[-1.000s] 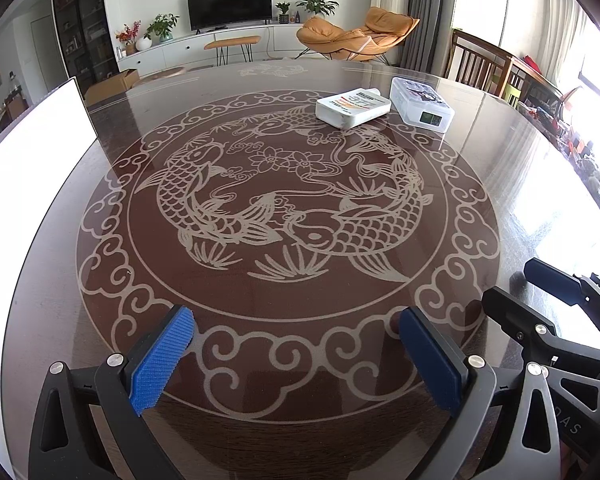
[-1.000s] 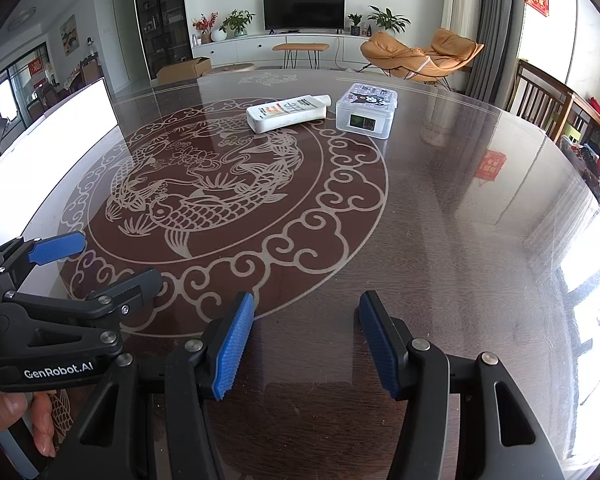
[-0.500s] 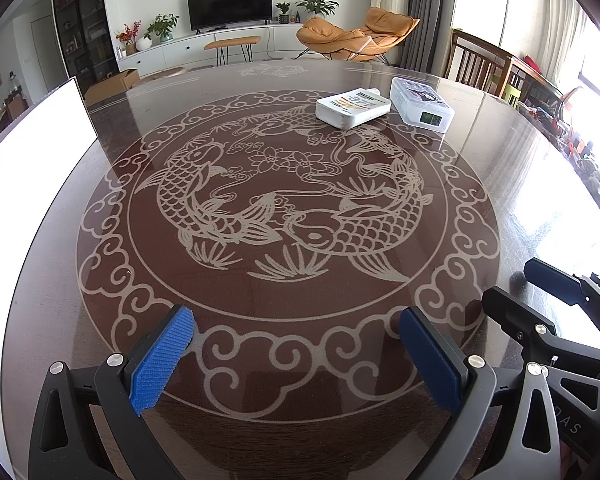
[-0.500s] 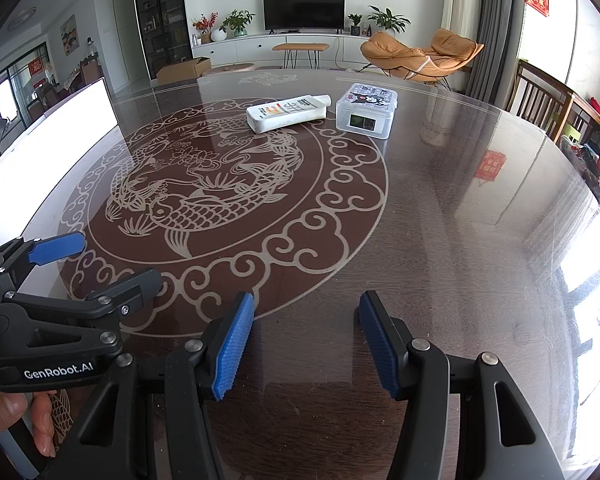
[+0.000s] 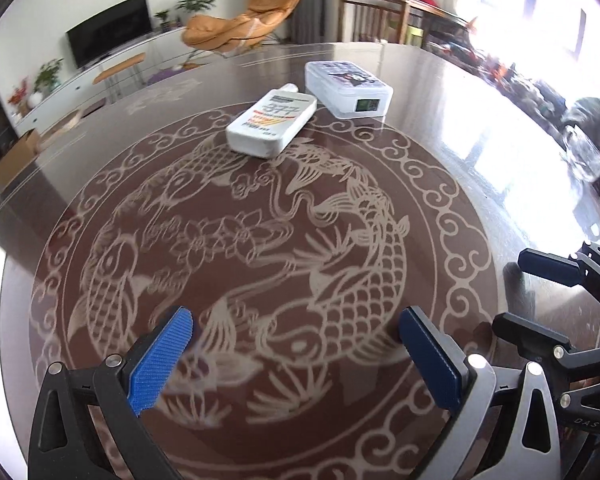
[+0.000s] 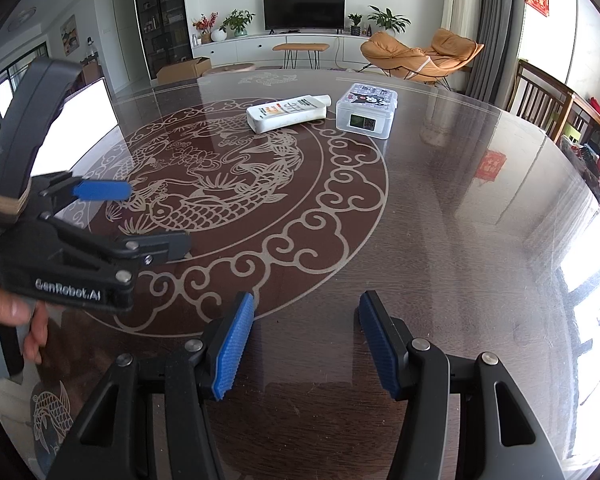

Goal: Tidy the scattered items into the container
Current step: 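Grasp the white sunscreen bottle with the left tool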

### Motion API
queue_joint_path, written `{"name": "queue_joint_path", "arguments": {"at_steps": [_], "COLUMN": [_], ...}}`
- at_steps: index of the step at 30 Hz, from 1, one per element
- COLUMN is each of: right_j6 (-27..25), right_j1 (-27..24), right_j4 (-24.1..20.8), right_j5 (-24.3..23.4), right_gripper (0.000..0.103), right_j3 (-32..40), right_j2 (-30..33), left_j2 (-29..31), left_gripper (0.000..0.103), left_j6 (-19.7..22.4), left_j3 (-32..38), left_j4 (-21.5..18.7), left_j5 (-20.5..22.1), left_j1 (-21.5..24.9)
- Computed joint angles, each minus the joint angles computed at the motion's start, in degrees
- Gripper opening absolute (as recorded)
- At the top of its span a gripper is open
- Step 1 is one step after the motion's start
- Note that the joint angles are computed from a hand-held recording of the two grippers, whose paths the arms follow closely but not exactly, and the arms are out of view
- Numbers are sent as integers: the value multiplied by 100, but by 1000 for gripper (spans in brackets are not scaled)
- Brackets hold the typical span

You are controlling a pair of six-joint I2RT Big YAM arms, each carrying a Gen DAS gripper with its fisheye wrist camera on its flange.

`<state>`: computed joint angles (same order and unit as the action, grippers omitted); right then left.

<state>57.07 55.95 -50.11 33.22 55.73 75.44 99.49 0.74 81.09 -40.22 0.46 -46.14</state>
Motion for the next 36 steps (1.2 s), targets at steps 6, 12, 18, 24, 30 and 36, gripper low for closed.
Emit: {"name": "queue_joint_path", "arguments": {"at_steps": [6, 12, 18, 24, 30, 36], "right_j6": [-6, -7, -8, -12, -69, -822], "right_j1": [-3, -4, -2, -5, -98, -1852], "right_j4": [0, -3, -10, -9, 483, 2169], "right_j5": [-3, -6, -6, -10, -188, -1467], "right_gripper": [56, 57, 57, 57, 57, 57], "right_j3": [3, 5, 6, 7, -297, -823], "right_j2": [1, -1, -4, -5, -331, -1029], "left_j2": [1297, 2499, 3346, 3061, 1757, 311], "left_gripper": [103, 103, 103, 51, 52, 52], "left_j6": [537, 504, 467, 196, -660, -1043], "left_j3": [2100, 4042, 5533, 5125, 2841, 510], "left_j4": [-1309, -2054, -2770, -2357, -1178, -64], "left_j5": [251, 231, 207, -7, -571, -802], "left_j1": [209, 266, 216, 273, 389, 446]}}
